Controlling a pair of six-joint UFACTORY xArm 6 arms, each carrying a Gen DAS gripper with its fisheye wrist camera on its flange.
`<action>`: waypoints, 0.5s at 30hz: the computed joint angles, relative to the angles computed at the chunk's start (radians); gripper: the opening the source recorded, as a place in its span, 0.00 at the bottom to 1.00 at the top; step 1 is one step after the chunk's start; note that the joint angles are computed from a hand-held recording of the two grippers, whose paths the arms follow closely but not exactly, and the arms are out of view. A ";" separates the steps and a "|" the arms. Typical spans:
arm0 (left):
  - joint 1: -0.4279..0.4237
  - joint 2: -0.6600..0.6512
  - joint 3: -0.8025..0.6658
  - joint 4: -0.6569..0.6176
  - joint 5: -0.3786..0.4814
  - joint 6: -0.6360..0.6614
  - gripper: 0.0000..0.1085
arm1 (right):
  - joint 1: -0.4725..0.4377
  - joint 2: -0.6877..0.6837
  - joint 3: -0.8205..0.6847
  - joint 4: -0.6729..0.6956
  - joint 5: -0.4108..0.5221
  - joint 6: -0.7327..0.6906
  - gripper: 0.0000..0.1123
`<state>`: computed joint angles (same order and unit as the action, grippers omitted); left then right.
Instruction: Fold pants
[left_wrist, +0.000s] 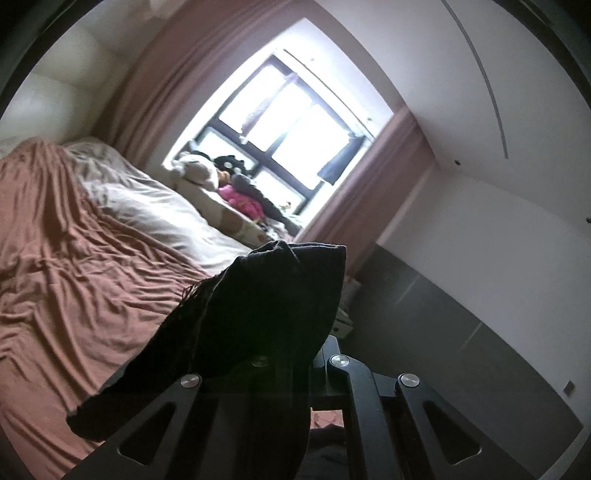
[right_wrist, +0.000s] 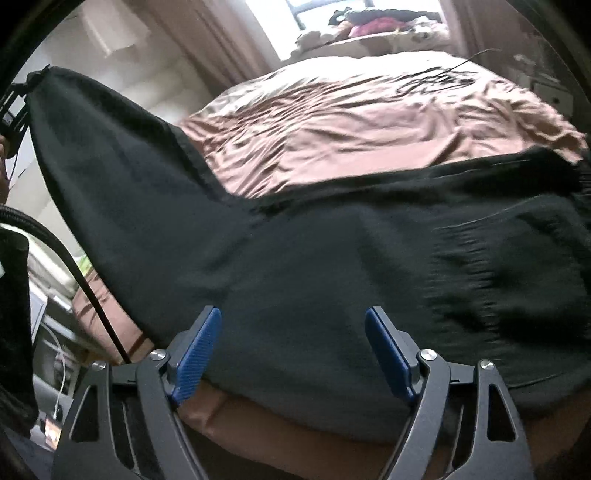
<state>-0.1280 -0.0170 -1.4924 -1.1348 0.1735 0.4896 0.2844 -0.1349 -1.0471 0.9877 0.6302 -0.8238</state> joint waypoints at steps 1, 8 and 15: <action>-0.007 0.012 -0.019 0.019 0.006 -0.016 0.04 | -0.014 -0.011 0.010 0.013 0.002 -0.011 0.70; -0.054 0.097 -0.154 0.173 0.048 -0.141 0.04 | -0.053 -0.100 0.111 0.068 -0.020 -0.015 0.70; -0.095 0.223 -0.342 0.272 0.123 -0.215 0.04 | -0.121 -0.156 0.170 0.107 -0.004 -0.018 0.70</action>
<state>-0.2234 0.2062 -1.8341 -0.8631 0.2961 0.2744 0.1636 -0.2909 -0.8773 1.0944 0.6265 -0.8417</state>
